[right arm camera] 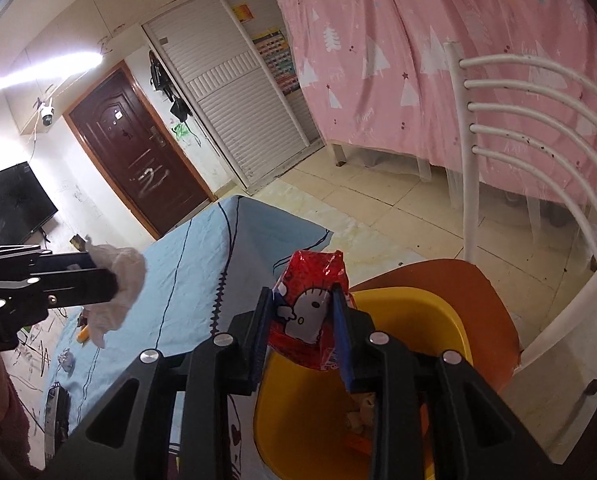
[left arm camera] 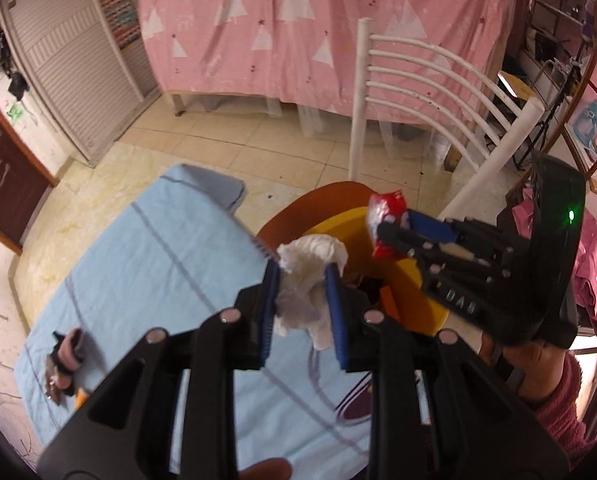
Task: Collect trash
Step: 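Open both tools over the yellow bin to drop the tissue and red bag, then move both tools back over the remaining items on the bed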
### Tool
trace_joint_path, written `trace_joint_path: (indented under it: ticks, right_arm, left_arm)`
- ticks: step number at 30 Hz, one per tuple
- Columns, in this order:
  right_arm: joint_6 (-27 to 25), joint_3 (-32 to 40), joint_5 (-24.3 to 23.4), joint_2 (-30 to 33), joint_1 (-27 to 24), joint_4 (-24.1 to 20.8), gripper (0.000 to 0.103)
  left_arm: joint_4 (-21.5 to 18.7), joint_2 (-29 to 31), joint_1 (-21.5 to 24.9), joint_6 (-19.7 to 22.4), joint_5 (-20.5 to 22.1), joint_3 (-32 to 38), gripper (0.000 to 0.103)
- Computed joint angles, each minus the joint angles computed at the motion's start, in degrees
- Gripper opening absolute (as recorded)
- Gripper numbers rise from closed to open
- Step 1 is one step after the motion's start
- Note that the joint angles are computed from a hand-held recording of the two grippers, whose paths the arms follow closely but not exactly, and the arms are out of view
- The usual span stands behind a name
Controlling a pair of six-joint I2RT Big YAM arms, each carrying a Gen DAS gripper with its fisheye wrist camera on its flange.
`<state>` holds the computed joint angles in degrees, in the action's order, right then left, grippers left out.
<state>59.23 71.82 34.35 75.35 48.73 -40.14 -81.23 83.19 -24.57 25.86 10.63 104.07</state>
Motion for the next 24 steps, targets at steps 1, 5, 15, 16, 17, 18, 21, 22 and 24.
trace_joint_path:
  ticks: [1,5,15,16,17,18,21,22,24]
  right_arm:
    - [0.3,-0.2,0.1,-0.1,-0.1,-0.3,0.024]
    - [0.8,-0.5,0.3,-0.2,-0.2,-0.1,0.026]
    - [1.8,-0.9,1.4,-0.9,-0.4,-0.2,0.045]
    - [1.7,-0.9,1.3,-0.9,-0.5,-0.1,0.045]
    - [1.7,-1.0,1.3,-1.1,-0.5,0.0,0.045]
    - [1.8,-0.9,1.4,-1.1,-0.6,-0.1,0.046]
    - [1.7,-0.3,1.4,-0.7,-0.5,-0.4,0.047]
    - [1.5,0.1,1.6,-0.5,-0.4,-0.6,0.047]
    - [0.9,0.8,1.7,-0.2,-0.2,-0.8,0.047]
  left_arm:
    - [0.2,0.4,-0.7,-0.6,-0.2,0.0,0.022]
    - [0.3,1.6,-2.8,-2.2,-1.6,0.2,0.023]
    - [-0.3,2.4,-4.1,-4.2,-0.9,1.2,0.064]
    - [-0.4,2.3,-3.9,-4.2,-0.7,1.3,0.064]
    - [-0.8,2.3,-3.8,-4.3,-0.5,1.7,0.064]
    - [-1.2,2.3,-3.5,-4.4,-0.2,2.0,0.064]
    - [-1.7,1.8,-2.0,-4.0,0.8,2.7,0.065]
    - [-1.6,1.6,-1.6,-4.0,1.0,2.8,0.066]
    - [-2.0,1.5,-0.4,-3.8,1.8,3.5,0.067]
